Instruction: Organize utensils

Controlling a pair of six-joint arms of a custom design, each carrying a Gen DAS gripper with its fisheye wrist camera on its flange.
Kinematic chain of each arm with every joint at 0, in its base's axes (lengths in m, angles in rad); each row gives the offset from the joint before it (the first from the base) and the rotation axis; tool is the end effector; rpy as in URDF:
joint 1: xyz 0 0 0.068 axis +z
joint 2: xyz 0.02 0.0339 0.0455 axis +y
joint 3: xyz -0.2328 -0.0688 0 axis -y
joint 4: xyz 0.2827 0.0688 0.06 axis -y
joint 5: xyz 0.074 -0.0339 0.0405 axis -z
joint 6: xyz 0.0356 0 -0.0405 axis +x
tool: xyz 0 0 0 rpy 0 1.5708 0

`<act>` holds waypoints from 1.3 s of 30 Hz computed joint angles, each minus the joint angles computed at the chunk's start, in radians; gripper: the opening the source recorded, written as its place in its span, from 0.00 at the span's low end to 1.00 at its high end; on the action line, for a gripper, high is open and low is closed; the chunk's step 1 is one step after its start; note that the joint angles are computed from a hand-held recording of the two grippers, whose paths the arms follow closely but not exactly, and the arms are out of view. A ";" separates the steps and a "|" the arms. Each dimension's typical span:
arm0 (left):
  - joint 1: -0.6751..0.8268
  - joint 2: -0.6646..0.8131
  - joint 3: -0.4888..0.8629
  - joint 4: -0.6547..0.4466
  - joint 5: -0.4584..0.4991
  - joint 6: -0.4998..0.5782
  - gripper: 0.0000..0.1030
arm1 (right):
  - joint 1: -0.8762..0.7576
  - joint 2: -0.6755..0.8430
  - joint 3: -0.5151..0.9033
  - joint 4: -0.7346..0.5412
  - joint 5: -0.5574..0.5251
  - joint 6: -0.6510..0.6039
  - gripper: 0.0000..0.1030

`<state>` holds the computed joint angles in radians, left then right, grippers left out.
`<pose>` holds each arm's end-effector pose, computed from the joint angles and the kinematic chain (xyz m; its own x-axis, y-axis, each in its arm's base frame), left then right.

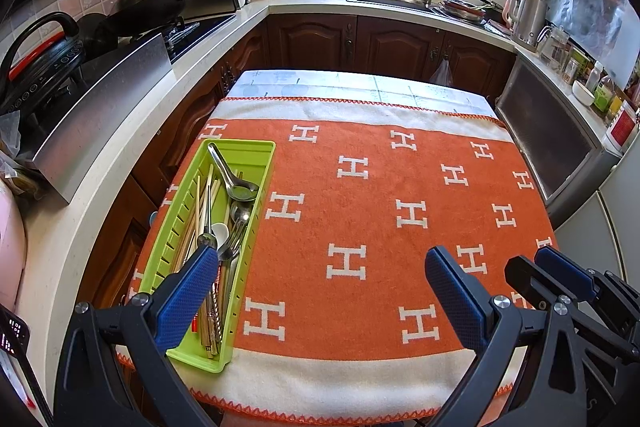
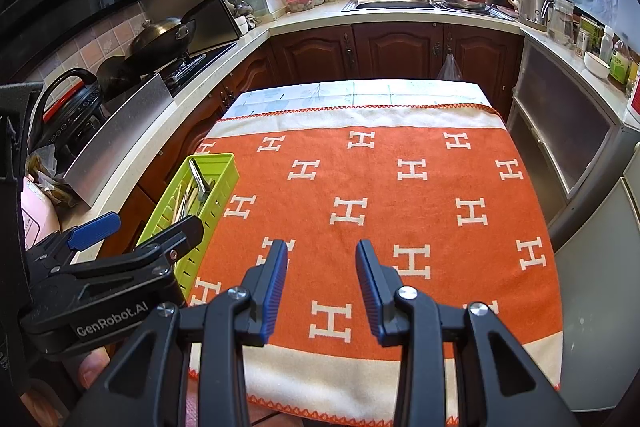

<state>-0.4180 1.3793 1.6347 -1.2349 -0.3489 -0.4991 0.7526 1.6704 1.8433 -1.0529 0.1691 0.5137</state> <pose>0.2736 -0.1082 0.3823 -0.7654 -0.1522 -0.6253 -0.1811 0.9833 -0.0176 0.2821 0.2559 0.3688 -0.7826 -0.0693 -0.6187 -0.2422 0.9494 0.2001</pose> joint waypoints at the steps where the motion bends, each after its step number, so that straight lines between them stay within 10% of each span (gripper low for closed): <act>1: 0.000 -0.001 -0.002 0.000 0.000 0.000 0.99 | -0.002 0.002 0.003 -0.001 -0.002 -0.001 0.35; 39: -0.016 0.010 -0.006 -0.009 -0.002 -0.008 0.99 | -0.010 -0.018 -0.044 0.023 -0.021 0.007 0.35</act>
